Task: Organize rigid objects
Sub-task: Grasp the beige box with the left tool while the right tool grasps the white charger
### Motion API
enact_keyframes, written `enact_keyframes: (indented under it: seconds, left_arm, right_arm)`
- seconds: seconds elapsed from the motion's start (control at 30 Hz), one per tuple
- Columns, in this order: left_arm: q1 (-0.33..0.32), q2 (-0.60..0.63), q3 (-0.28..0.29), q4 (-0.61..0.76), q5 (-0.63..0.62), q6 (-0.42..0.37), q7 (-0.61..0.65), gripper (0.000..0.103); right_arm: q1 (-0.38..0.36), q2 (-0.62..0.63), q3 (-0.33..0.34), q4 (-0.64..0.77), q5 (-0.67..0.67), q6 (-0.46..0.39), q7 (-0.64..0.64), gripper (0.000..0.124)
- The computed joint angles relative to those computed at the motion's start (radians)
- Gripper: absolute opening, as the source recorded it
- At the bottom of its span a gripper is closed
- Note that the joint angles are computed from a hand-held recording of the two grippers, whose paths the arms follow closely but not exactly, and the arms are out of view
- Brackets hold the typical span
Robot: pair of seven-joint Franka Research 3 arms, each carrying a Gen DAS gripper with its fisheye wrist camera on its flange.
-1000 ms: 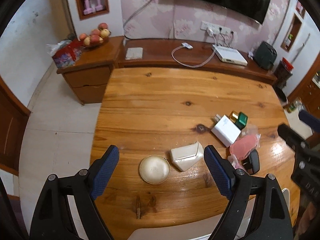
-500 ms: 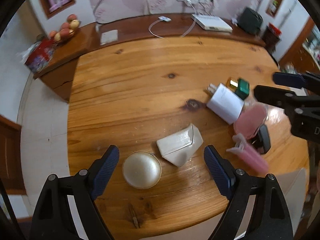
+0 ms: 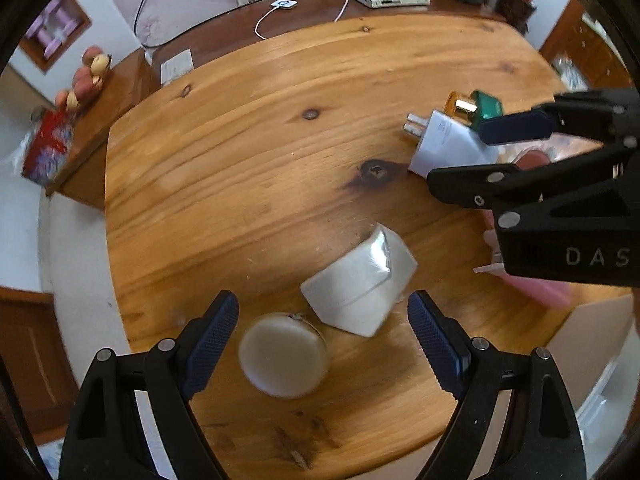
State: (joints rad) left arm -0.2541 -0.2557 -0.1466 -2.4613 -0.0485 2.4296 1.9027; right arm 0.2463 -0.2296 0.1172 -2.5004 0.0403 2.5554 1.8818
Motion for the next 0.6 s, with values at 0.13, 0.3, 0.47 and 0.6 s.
enact_keyframes:
  seconds: [0.13,0.3,0.47,0.6]
  left_arm:
    - [0.002,0.031,-0.003,0.021,0.010,-0.009,0.016,0.088]
    - [0.003,0.043,-0.003,0.026,-0.006,0.003,0.042,0.088]
    - [0.008,0.059,-0.009,0.029,-0.004,-0.001,0.046,0.088]
    - [0.012,0.065,-0.017,0.024,0.012,0.007,0.040,0.086]
  right_arm:
    - [-0.001,0.025,-0.013,0.023,0.016,-0.002,-0.025,0.065]
    - [-0.007,0.070,-0.024,0.062,0.014,-0.035,-0.047,0.065]
    - [-0.006,0.109,-0.025,0.080,-0.006,-0.066,-0.042,0.065]
    - [-0.008,0.105,-0.024,0.072,-0.044,-0.061,-0.009,0.055]
